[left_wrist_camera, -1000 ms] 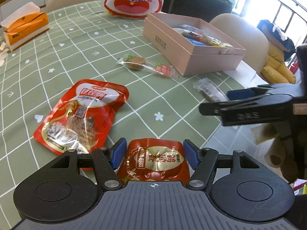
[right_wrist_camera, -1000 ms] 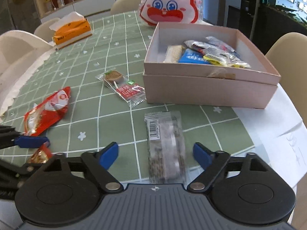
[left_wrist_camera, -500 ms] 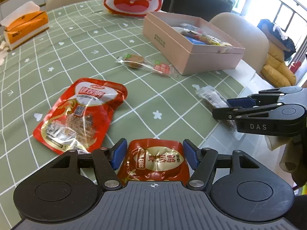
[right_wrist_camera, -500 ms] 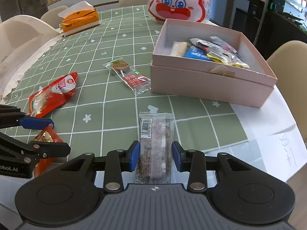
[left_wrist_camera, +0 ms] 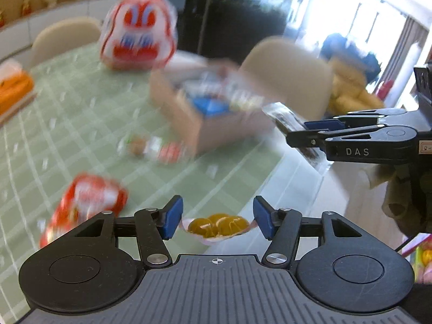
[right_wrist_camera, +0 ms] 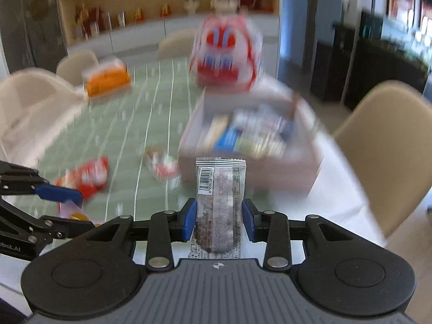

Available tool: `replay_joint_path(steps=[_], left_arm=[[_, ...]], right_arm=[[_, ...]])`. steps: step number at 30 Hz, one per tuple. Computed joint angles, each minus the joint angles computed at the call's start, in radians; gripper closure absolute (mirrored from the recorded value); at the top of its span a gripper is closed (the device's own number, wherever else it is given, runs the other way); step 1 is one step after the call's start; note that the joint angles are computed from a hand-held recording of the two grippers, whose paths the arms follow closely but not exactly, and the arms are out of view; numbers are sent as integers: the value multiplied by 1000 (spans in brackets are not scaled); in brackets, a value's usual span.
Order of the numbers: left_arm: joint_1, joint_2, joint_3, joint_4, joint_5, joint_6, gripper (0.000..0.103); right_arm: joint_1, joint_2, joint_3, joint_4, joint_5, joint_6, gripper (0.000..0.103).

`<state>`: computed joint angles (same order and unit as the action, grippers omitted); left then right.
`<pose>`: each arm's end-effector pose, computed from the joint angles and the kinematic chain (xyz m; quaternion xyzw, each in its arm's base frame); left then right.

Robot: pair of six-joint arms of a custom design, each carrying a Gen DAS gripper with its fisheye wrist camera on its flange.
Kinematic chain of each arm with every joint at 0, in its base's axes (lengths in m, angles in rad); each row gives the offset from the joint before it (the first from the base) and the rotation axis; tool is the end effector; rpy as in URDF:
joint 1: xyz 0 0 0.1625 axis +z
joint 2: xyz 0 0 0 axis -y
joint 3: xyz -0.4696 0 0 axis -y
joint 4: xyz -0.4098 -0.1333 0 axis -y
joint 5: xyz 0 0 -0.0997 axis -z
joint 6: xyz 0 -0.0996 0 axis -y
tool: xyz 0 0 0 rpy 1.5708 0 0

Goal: Organize snacks
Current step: 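Lift and carry the cake packet and stick packet over the pink box with both grippers, then open both grippers to drop the cake and stick packets into the box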

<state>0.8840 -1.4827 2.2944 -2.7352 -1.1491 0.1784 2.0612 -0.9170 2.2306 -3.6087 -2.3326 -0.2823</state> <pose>-0.1497 -0.4570 0.2821 0.3703 0.8894 -0.2179 0.1563 0.2982 -0.4215 0.1510 0.2051 -0.8538 0.3632 0.3116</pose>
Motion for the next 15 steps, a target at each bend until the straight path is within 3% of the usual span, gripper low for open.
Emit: replay_joint_path(steps=[5,9,12,15], left_arm=[[-40,78,-101,-138,-39,69,40],[-44,203,-226,-214,-34,104,40],[-36,321,-345,-171,25,37,39],[4,416,-445,-74,19,-72,39]], right_arm=[[19,-62,-84,-92,31,-188,67],[-5,-92,-190,-28,87,-257,67],[-37,-87,-264,30,112,-296,67],[-81,-79,-324,138,131,-276,67]])
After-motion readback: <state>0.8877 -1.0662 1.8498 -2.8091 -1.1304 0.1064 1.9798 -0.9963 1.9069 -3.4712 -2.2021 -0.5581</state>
